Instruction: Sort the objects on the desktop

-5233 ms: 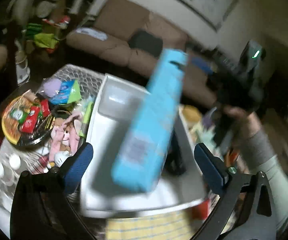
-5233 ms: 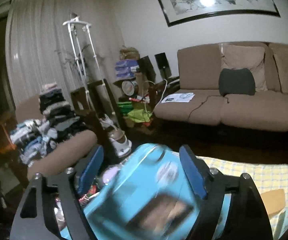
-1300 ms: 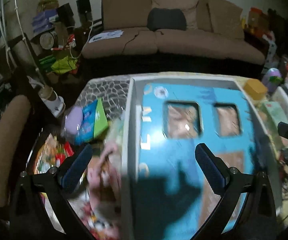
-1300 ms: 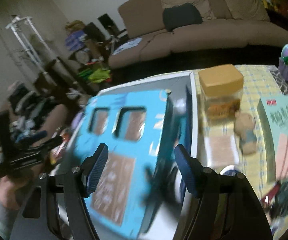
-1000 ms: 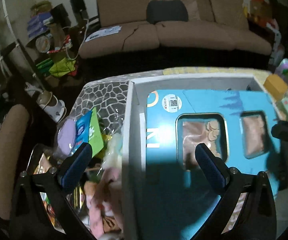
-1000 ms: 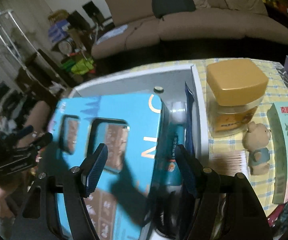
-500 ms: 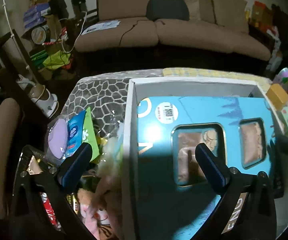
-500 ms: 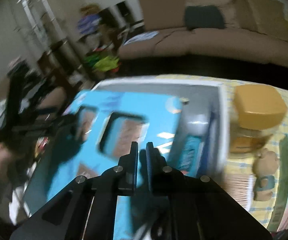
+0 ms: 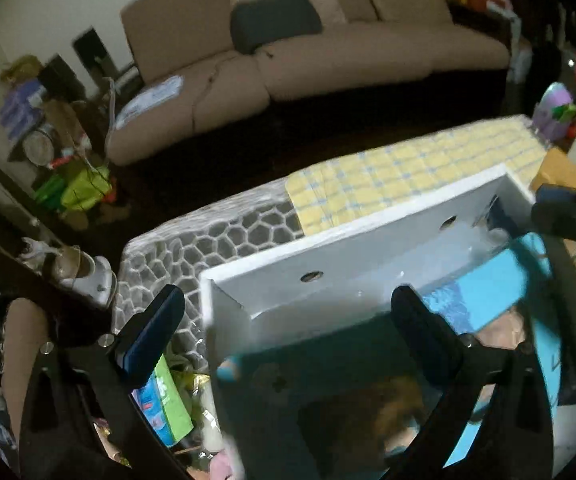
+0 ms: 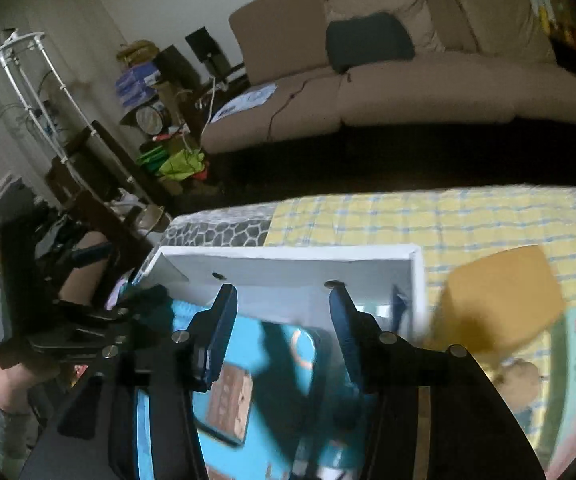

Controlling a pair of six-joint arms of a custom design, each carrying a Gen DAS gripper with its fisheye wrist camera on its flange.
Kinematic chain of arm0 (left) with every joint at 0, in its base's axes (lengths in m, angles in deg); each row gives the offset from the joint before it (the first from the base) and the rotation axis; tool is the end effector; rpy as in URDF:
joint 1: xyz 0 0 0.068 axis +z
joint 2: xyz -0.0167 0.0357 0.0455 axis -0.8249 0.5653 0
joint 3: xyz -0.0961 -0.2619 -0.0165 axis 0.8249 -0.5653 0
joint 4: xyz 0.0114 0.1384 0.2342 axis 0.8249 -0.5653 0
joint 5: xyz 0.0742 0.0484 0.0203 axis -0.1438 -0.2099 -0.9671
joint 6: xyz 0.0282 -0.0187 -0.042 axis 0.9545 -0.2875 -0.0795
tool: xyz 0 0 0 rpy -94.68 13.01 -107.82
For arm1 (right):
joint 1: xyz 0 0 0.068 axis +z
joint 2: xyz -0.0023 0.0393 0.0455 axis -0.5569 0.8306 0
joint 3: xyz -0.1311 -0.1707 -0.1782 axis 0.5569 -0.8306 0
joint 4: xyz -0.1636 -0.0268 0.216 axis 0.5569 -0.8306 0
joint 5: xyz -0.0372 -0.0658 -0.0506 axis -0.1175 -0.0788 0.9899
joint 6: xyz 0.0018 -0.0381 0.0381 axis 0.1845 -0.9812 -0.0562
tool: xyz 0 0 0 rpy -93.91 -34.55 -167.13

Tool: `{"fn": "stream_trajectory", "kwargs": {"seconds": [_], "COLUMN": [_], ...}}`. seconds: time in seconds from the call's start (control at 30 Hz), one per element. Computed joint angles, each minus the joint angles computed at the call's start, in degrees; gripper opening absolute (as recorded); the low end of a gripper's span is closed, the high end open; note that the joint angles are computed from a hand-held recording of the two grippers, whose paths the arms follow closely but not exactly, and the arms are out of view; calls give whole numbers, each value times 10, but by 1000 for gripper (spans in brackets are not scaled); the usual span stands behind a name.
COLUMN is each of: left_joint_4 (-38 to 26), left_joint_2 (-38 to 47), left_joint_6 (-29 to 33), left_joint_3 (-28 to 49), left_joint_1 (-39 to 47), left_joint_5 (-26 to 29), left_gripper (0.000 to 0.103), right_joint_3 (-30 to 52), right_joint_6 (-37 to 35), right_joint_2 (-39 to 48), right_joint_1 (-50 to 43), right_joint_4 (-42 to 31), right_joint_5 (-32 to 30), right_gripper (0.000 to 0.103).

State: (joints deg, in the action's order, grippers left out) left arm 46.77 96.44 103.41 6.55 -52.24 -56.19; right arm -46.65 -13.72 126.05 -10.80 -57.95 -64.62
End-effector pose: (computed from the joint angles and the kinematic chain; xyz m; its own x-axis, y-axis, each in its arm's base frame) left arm 0.3260 0.0096 0.1721 -0.5866 0.5923 -0.5523 0.6148 0.7696 0.1724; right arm 0.2340 0.0982 0.1141 -0.7211 0.3037 -0.6228 0.0454 0.9176 0.3949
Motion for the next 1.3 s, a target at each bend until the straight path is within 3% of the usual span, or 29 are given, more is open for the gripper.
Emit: {"fn": "stream_trajectory", "kwargs": {"seconds": [0.07,0.1,0.17,0.27,0.33,0.53,0.63,0.73,0.8,0.9,1.1,1.3], "left_joint_4": [-111,-180,-239,-275,-274,-259,-216,-204,-226,-309,-452,-477], "left_joint_2": [52,91,128,144,139,121,91,63,56,70,58,-33], "left_joint_6": [9,8,23,47,58,45,35,42,69,130,261,322], "left_joint_3": [70,118,156,169,156,144,107,79,76,96,100,8], "left_joint_1": [15,28,47,69,79,79,91,136,177,231,311,389], "left_joint_5": [41,67,95,112,122,95,106,174,226,284,308,273], "left_gripper": [103,103,103,103,103,102,102,102,103,103,103,103], "right_joint_3": [39,40,42,35,25,37,34,69,78,74,14,-60], "right_joint_6": [-5,-18,-48,-52,-55,-65,-100,-179,-226,-253,-193,-95], "right_joint_2": [60,59,53,53,42,25,-16,-16,-5,8,-47,-214], "right_joint_1": [-17,-10,-11,-44,-46,-29,7,53,71,89,110,101], "right_joint_4": [-21,-26,-43,-34,-26,-57,-78,-168,-199,-217,-196,-258], "right_joint_5": [-71,-60,-79,-178,-197,-153,4,158,200,216,192,109], "right_gripper": [53,54,57,57,57,54,55,52,37,31,31,33]}}
